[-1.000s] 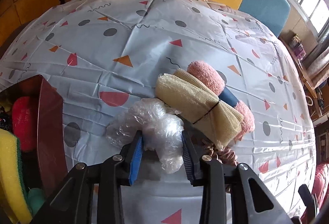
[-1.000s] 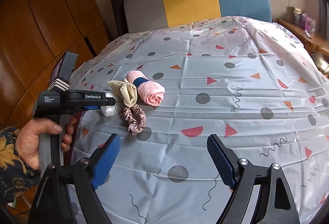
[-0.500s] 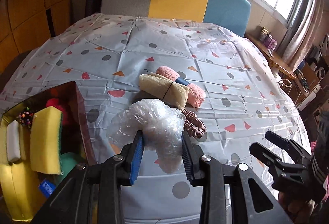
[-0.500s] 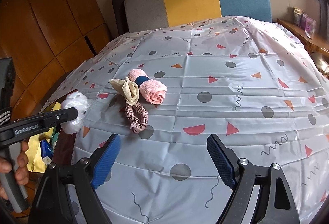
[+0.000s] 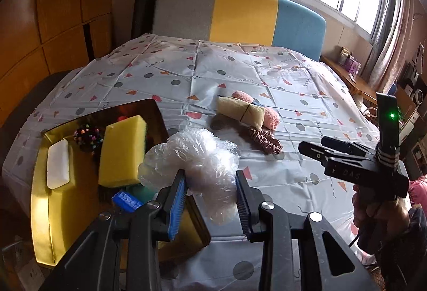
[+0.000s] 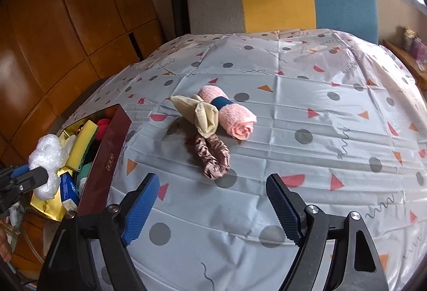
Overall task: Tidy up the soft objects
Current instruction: 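Carry the plastic bag over the gold tray with the left gripper while the right reaches the beige mesh cloth, then grasp and lift the beige mesh cloth with the right gripper while the left holds the bag over the tray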
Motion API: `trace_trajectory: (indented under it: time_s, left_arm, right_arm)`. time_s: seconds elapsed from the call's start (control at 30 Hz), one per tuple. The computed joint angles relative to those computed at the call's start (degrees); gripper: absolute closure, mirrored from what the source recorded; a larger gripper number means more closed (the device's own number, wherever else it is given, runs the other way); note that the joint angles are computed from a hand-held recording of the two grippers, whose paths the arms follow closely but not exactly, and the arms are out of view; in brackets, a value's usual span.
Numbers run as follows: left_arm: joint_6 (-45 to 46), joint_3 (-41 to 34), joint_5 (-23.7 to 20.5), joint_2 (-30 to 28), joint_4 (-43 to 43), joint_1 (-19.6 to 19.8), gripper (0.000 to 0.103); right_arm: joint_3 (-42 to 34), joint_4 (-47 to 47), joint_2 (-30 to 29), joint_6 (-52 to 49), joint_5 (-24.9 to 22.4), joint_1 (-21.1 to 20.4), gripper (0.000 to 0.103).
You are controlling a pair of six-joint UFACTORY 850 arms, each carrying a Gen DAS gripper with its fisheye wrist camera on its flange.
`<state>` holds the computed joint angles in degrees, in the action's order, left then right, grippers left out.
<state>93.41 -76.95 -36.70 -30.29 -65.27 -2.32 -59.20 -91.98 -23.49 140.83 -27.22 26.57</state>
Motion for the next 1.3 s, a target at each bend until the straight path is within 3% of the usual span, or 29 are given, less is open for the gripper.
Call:
trace_trajectory:
  time_s: [0.23, 0.53, 0.57, 0.6, 0.63, 0.67, 0.77, 0.8, 0.93, 1.07, 1.3]
  left_arm:
    - [-0.16, -1.03, -1.23, -0.61, -2.22, 3.01, 0.068]
    - [-6.40, -4.91, -1.64, -3.80, -0.02, 4.99, 0.068]
    - [-7.13, -5.31, -1.74, -4.15, 0.33, 5.08, 0.068]
    - [-7.53, -5.49, -1.76, -4.32, 0.52, 5.11, 0.068]
    - [-7.79, -5.55, -1.66, -4.41, 0.60, 5.18, 0.068]
    - [-8.06, -5.71, -1.68, -4.55, 0.69, 5.29, 0.068]
    - [-8.68, -6.11, -1.33, -4.95, 0.57, 5.39, 0.068]
    - [-8.92, -6.20, -1.36, -5.05, 0.60, 5.43, 0.068]
    - [-8.65, -5.95, -1.73, -4.99, 0.52, 5.75, 0.068]
    - [-7.29, -4.94, -2.32, -4.20, -0.57, 6.09, 0.068]
    - [-5.51, -3.98, -3.42, -3.52, -1.61, 6.96, 0.068]
  right_arm:
    - [-14.85, 18.66, -8.91, -31.28, 1.73, -4.37, 0.023]
    - [-36.30, 50.37, -23.80, -74.16, -4.79, -8.29, 0.028]
    - [-38.49, 51.81, -25.52, -76.92, -6.79, -8.20, 0.032]
    - [-40.36, 53.77, -26.98, -80.08, -8.05, -8.19, 0.052]
    - [-40.92, 55.53, -27.55, -82.22, -7.78, -8.23, 0.060]
    - [-41.17, 54.89, -27.68, -81.96, -7.98, -7.96, 0.062]
    - [-39.99, 51.82, -26.16, -79.34, -7.16, -7.25, 0.087]
    - [-39.17, 50.69, -25.24, -77.90, -6.70, -7.04, 0.089]
    - [-36.00, 47.80, -21.77, -75.67, -4.37, -5.67, 0.091]
    - [-31.69, 53.77, -18.54, -78.76, 0.36, -4.94, 0.091]
    - [-19.66, 58.34, -12.69, -74.79, 6.23, -1.78, 0.090]
